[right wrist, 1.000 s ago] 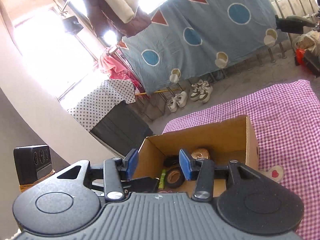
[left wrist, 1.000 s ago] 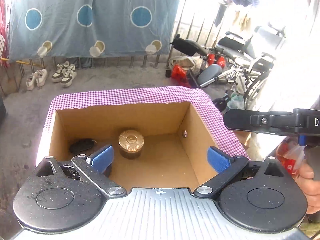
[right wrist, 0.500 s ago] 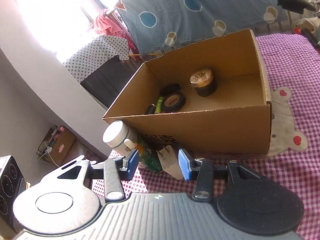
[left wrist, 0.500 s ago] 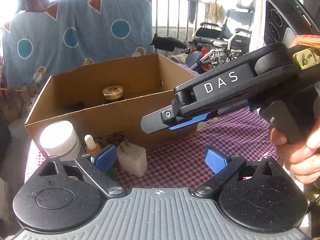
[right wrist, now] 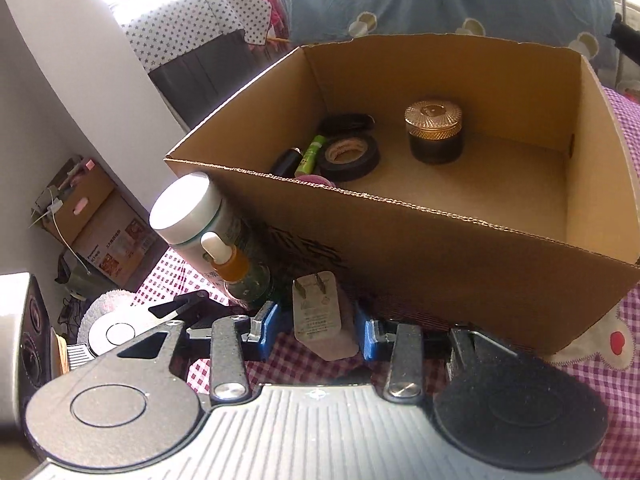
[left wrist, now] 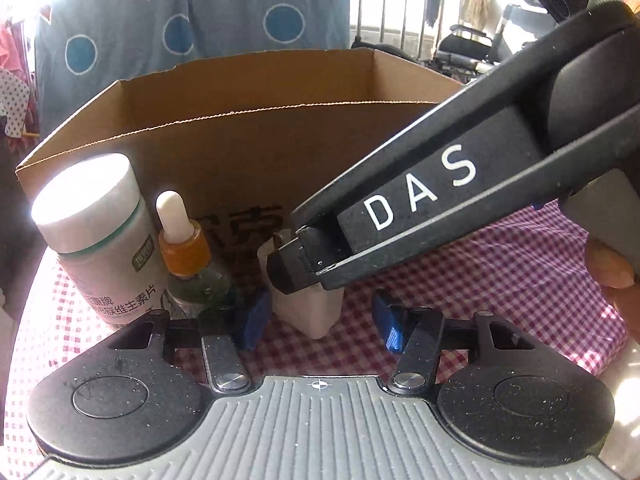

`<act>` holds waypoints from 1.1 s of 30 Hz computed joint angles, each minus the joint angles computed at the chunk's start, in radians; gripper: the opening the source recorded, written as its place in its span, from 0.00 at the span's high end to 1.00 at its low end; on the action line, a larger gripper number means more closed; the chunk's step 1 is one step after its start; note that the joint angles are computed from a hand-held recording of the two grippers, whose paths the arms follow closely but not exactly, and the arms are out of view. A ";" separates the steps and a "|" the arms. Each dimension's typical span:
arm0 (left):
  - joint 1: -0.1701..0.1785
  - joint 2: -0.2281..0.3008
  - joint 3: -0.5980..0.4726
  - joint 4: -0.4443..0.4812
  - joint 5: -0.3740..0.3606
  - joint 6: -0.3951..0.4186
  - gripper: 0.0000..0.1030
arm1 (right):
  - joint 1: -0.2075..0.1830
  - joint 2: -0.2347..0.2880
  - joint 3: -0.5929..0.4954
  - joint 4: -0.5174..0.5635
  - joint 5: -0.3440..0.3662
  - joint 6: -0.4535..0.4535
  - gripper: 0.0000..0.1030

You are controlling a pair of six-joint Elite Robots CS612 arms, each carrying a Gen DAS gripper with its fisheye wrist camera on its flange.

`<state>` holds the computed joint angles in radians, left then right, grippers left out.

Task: Organize rigid objects
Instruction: 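Move the right gripper to the white square plug charger, then close the right gripper on the white plug charger and lift it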

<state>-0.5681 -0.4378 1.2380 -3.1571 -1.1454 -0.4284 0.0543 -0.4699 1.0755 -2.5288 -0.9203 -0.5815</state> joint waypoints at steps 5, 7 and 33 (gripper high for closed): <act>0.005 0.014 -0.011 -0.025 -0.004 -0.004 0.54 | 0.010 0.016 -0.036 0.045 -0.037 -0.030 0.63; 0.005 0.014 -0.008 -0.025 0.002 -0.019 0.55 | 0.011 0.020 -0.044 0.052 -0.042 -0.033 0.64; 0.012 -0.044 -0.069 -0.116 0.034 0.106 0.61 | -0.028 -0.078 0.025 -0.241 0.048 0.090 0.64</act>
